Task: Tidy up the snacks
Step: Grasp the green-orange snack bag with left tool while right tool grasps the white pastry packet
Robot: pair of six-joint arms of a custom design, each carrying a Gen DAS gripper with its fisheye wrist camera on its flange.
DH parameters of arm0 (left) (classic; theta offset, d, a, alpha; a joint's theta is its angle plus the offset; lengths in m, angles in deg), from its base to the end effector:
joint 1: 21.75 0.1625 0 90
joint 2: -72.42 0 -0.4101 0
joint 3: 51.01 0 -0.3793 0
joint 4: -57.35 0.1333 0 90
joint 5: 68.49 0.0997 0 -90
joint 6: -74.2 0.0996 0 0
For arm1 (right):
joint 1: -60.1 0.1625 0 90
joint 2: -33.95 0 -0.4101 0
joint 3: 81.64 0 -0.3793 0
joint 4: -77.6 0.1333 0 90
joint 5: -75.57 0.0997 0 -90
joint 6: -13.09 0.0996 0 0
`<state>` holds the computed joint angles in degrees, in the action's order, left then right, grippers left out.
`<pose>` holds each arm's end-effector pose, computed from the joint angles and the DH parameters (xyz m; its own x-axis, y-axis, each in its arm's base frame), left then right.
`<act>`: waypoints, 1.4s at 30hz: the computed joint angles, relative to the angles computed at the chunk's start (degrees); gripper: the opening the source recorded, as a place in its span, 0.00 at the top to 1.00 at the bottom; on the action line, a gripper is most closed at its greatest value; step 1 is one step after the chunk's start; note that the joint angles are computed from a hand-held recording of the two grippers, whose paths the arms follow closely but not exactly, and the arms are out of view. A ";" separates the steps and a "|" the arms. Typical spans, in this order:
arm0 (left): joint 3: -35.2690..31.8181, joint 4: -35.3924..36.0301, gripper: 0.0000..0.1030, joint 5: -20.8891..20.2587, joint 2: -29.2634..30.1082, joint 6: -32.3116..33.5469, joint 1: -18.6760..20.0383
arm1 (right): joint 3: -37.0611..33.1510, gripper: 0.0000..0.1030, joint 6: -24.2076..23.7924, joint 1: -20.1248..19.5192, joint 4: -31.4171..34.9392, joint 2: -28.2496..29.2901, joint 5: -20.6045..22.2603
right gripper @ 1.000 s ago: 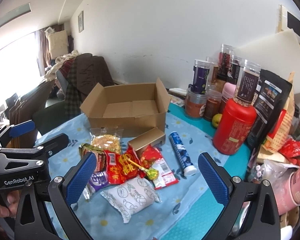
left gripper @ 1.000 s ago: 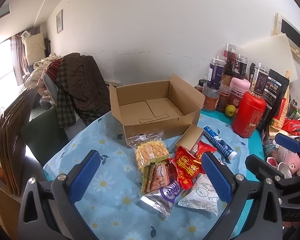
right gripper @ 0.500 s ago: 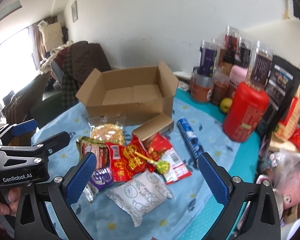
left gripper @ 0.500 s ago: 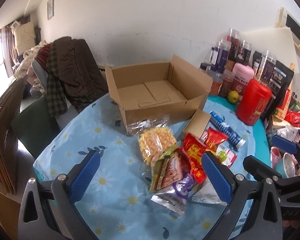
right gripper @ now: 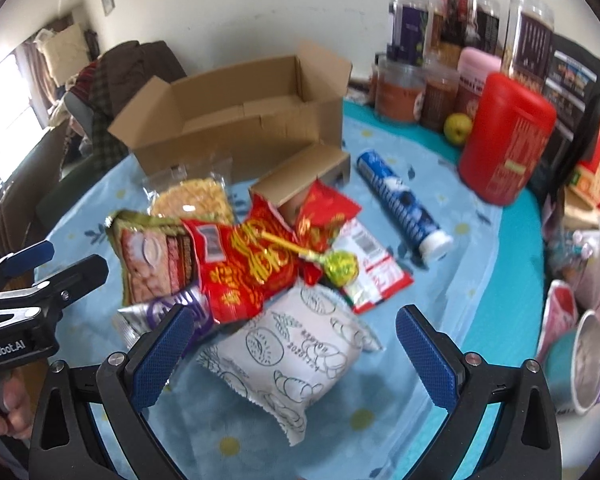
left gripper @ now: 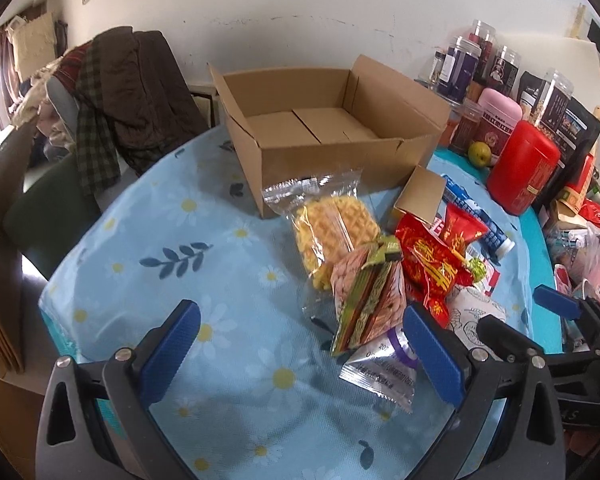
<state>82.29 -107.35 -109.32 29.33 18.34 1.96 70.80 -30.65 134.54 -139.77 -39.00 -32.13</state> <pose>-0.2610 -0.3425 -0.0260 -0.7738 0.0609 -0.6305 0.4309 0.7803 -0.4534 0.0116 -0.3423 0.1920 -0.7437 -0.1051 0.6602 -0.4627 0.7937 -0.3949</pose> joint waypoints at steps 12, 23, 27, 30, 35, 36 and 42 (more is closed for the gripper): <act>-0.82 -5.48 0.00 -5.03 2.89 5.02 2.35 | -3.32 0.00 1.35 -0.30 -1.70 6.43 -5.17; -3.01 -6.21 0.00 -6.35 5.70 6.85 2.07 | -1.15 0.13 0.23 -4.79 4.50 -0.55 0.02; -2.74 -6.69 0.00 -4.09 5.16 7.07 1.66 | -0.49 0.13 -0.30 -6.08 5.58 -2.51 1.40; -2.90 -7.55 0.00 -3.67 5.18 6.91 2.53 | -0.35 0.14 -0.90 -6.39 6.11 -3.09 1.84; -3.96 -9.99 0.11 -4.87 6.29 8.81 4.52 | -0.17 0.14 -1.49 -6.42 5.76 -3.02 1.80; -4.36 -10.34 0.13 -5.54 6.56 9.32 5.06 | -0.22 0.14 -1.43 -6.40 5.74 -2.93 1.80; -6.09 -15.07 0.48 -11.46 8.33 13.79 8.29 | -0.37 0.14 -1.85 -6.09 5.36 -2.57 1.29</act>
<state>76.20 -122.42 -120.78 37.65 32.13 10.26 70.43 -32.50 128.46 -134.41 -41.57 -30.84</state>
